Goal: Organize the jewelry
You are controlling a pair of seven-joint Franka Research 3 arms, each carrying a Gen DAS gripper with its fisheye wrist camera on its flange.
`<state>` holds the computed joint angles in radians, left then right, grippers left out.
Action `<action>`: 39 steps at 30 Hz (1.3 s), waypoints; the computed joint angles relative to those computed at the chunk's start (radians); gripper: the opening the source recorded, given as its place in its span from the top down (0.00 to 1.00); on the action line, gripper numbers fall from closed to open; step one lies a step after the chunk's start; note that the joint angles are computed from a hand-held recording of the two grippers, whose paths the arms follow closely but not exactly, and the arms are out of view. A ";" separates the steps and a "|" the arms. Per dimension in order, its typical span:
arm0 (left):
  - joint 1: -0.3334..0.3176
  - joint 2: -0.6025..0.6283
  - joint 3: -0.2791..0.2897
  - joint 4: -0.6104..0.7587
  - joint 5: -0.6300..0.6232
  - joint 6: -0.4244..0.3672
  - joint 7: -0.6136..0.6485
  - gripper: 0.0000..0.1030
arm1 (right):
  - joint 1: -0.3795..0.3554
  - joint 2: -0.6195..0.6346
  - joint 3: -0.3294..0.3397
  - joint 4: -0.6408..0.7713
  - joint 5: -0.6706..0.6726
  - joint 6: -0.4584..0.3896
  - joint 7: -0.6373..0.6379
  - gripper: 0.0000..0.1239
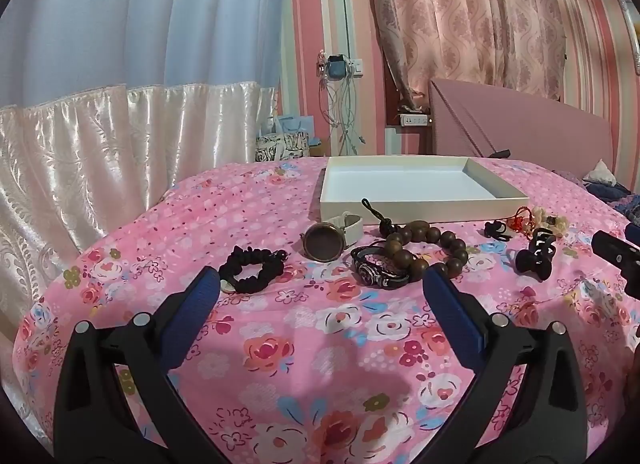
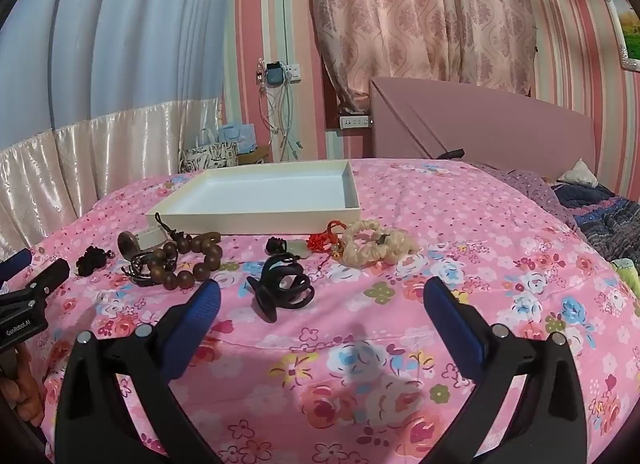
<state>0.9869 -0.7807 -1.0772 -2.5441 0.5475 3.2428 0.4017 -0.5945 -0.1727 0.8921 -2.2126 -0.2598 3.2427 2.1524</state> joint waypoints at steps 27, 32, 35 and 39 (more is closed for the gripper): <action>-0.003 0.058 -0.009 0.034 0.039 -0.054 0.007 0.03 | 0.012 0.001 -0.009 -0.001 0.003 -0.005 -0.004 0.18; 0.006 0.054 -0.012 0.036 0.057 -0.046 -0.018 0.03 | 0.001 -0.001 -0.001 -0.001 -0.011 -0.001 0.007 0.18; 0.004 0.061 -0.009 0.040 0.066 -0.052 -0.020 0.03 | -0.003 0.002 0.003 0.005 -0.018 -0.011 0.009 0.18; 0.000 0.064 -0.002 0.037 0.078 -0.047 -0.029 0.03 | 0.000 0.000 -0.004 0.006 -0.057 -0.016 0.031 0.18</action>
